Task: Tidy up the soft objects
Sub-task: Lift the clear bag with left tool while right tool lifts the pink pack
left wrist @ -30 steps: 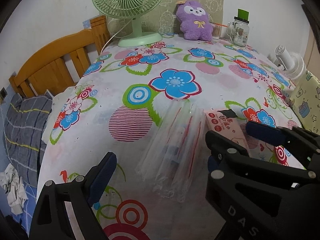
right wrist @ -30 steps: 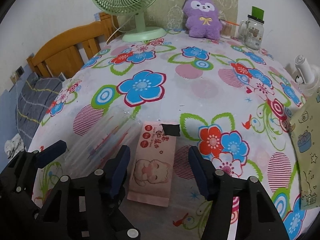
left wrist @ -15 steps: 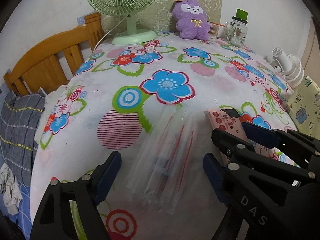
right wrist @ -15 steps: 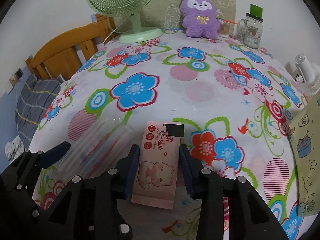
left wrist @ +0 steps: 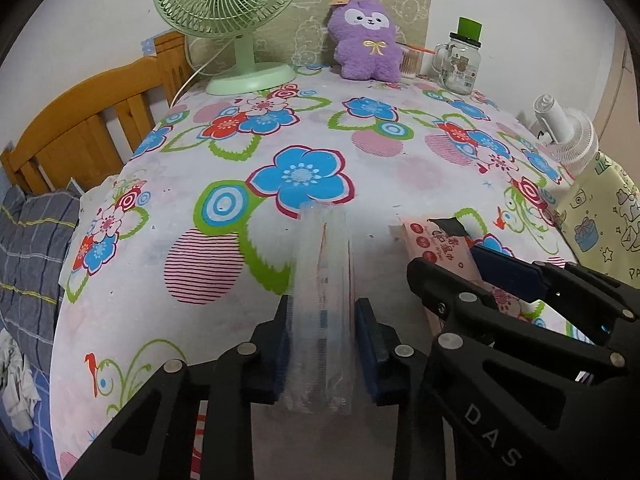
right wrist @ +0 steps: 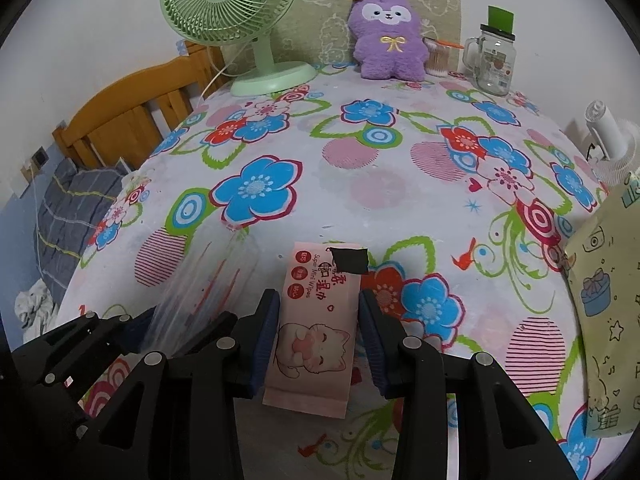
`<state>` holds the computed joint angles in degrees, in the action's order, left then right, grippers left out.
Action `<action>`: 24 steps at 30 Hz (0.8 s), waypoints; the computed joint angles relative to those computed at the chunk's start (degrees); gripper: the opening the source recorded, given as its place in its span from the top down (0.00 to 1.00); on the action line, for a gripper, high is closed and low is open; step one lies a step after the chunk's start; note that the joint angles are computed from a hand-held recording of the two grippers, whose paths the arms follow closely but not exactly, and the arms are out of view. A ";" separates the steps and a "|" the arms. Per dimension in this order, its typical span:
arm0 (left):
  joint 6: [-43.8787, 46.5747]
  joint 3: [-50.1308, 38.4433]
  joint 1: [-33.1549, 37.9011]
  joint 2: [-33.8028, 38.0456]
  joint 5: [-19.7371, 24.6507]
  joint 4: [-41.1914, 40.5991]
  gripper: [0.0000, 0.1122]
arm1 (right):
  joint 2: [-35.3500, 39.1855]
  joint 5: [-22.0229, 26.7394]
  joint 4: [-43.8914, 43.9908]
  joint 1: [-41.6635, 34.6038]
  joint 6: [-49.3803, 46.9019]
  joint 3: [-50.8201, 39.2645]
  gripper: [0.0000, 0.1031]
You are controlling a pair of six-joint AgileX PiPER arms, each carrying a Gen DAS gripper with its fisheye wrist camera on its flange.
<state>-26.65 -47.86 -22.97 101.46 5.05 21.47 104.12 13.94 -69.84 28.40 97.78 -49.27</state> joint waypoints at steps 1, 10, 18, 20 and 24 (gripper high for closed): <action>-1.26 0.10 -0.35 -0.22 0.09 0.94 0.75 | -0.37 -0.26 -0.15 -0.23 0.16 0.42 0.58; -25.49 1.05 -4.80 -3.15 1.98 21.64 0.75 | -5.85 -2.20 -6.72 -2.32 4.65 5.26 0.58; -40.69 1.21 -9.37 -5.67 5.14 33.52 0.75 | -11.59 -2.74 -8.47 -4.07 4.09 9.05 0.58; -43.16 1.07 -10.54 -6.28 6.15 35.09 0.75 | -12.93 -2.78 -8.21 -4.52 3.37 9.79 0.58; -48.31 0.88 -13.38 -7.58 8.63 38.70 0.75 | -16.07 -2.58 -6.40 -5.63 0.29 11.35 0.58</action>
<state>-74.96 -46.98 -36.35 93.88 13.68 60.17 88.05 11.36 -76.24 22.77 98.07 -37.92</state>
